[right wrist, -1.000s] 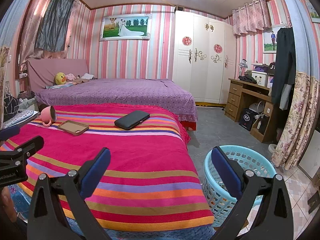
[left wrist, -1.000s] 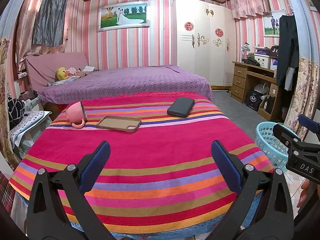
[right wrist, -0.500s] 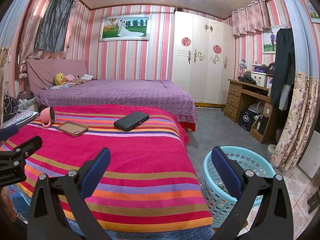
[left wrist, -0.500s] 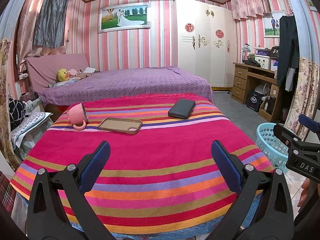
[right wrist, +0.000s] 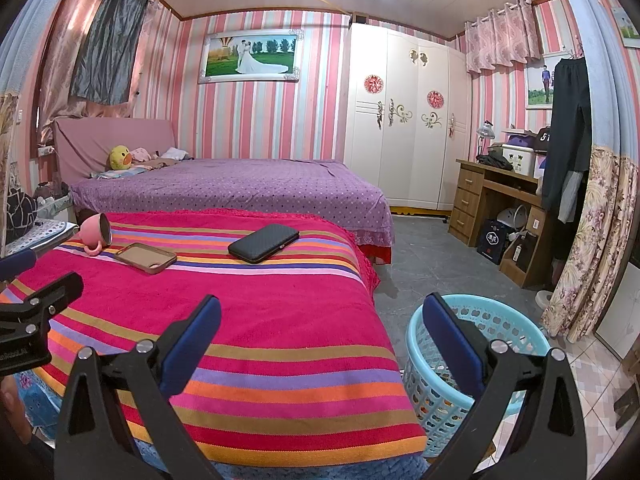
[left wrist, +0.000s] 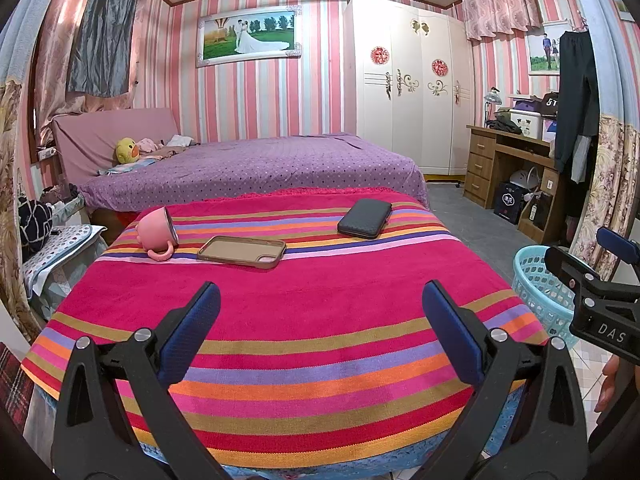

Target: Collect trash

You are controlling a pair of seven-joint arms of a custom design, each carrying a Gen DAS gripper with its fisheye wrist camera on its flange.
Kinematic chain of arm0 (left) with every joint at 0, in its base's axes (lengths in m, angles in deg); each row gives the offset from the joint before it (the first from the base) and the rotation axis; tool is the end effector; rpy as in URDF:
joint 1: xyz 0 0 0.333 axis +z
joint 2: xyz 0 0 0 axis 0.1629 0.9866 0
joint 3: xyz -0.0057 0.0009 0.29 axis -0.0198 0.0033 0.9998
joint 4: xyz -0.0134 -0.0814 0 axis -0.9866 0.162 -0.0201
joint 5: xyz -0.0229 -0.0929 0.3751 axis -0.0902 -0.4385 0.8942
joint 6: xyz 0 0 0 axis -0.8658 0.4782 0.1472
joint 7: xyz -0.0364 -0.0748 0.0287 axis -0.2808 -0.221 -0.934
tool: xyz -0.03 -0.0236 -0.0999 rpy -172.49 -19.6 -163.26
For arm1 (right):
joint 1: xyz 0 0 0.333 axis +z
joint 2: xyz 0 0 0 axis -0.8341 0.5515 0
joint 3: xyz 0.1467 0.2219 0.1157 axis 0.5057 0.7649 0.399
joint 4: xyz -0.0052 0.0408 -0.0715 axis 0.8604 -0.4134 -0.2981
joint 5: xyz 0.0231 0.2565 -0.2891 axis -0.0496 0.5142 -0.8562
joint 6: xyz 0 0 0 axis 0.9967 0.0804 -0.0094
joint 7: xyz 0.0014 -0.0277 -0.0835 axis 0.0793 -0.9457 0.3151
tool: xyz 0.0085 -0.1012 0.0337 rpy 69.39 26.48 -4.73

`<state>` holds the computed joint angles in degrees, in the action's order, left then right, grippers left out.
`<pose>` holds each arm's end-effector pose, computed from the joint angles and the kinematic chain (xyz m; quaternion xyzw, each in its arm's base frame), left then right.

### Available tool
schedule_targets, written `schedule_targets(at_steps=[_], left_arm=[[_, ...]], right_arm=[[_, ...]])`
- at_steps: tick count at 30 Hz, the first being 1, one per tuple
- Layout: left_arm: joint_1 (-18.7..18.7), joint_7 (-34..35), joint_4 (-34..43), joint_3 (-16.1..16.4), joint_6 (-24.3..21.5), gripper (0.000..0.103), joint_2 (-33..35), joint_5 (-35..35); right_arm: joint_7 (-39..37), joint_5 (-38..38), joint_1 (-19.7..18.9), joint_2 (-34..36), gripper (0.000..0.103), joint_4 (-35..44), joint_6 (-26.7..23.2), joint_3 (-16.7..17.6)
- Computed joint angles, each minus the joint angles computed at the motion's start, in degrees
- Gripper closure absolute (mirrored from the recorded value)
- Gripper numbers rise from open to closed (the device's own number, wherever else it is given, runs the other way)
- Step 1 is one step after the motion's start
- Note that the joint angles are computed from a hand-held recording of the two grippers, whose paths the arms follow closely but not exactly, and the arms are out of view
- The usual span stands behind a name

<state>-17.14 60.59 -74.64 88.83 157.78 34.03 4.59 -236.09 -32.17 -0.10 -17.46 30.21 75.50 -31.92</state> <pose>0.6237 -0.2831 0.3656 -0.4660 0.6893 -0.4533 0.3198 0.5508 0.5425 0.3859 -0.4692 0.6648 -0.4914 0.3105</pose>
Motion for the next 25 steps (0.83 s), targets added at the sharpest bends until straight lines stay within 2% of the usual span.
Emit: schedule_targets(at_steps=[7,16,25], left_arm=[[-0.01,-0.06,0.05,0.1,-0.05,0.006,0.01,-0.03],[-1.71,0.84,0.03,1.72,0.03,0.006,-0.2,-1.92],[-1.86,1.1,0.33,1.66,-0.2,0.006,-0.03,-2.61]], right_arm=[[-0.33,-0.73,-0.19,-1.57,0.005,-1.6,0.5,0.04],[-0.52,-1.01,-0.74,-1.85,0.005,-1.73,0.58,0.52],[-0.34,-1.56,-0.78,-2.07,0.005,-2.16,0.5,0.66]])
